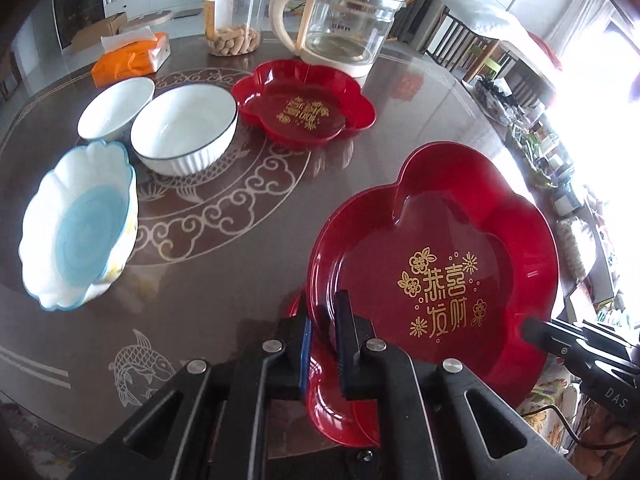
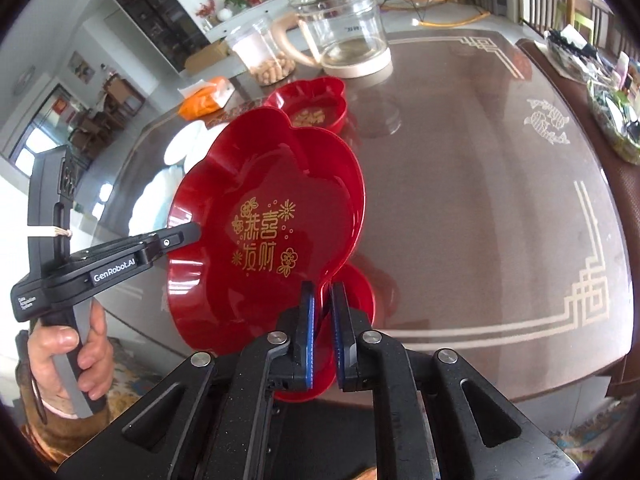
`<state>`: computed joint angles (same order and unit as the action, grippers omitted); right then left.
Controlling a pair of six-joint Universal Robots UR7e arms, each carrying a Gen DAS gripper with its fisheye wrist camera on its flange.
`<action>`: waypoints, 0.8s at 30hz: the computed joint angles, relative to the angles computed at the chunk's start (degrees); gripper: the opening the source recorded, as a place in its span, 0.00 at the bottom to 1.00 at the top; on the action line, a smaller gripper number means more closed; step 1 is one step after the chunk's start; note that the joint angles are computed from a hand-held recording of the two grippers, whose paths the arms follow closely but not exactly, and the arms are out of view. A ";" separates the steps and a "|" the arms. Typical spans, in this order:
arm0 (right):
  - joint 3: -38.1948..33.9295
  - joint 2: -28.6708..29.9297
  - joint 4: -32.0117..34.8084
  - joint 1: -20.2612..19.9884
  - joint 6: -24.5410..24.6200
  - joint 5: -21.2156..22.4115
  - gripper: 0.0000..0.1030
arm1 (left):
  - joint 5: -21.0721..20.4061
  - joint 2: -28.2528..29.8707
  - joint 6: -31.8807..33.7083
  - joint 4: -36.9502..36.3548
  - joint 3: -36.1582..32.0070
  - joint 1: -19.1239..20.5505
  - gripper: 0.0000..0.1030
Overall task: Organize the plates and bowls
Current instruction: 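Carry the red plate over the first plate and lower it on top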
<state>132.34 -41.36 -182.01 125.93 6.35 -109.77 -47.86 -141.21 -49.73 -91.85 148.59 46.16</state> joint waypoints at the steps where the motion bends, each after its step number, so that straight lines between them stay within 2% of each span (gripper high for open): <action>1: 0.33 0.77 -0.41 -0.19 0.67 0.02 0.11 | -0.37 -0.24 0.62 -0.73 0.77 0.87 0.09; 4: 1.78 2.11 -1.38 -1.40 2.26 0.36 0.11 | -1.22 -0.59 2.47 -2.62 2.50 2.48 0.09; 9: 2.22 4.09 -2.50 -2.41 3.59 -0.50 0.11 | -0.76 -1.76 0.84 0.14 3.61 0.32 0.10; 18: 1.05 6.44 -2.82 -2.95 3.48 -1.68 0.11 | -0.37 -2.96 -1.22 4.76 4.19 -1.01 0.12; 23: 1.01 6.85 -3.36 -2.55 3.00 -2.44 0.11 | 0.51 -3.33 -3.94 9.89 4.01 -3.84 0.13; 24: 0.96 6.91 -3.26 -2.48 2.89 -2.64 0.11 | 0.88 -3.40 -5.60 12.08 3.84 -4.95 0.17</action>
<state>133.30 -34.44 -185.27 123.45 9.24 -112.41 -46.98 -144.60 -55.33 -79.77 152.43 41.22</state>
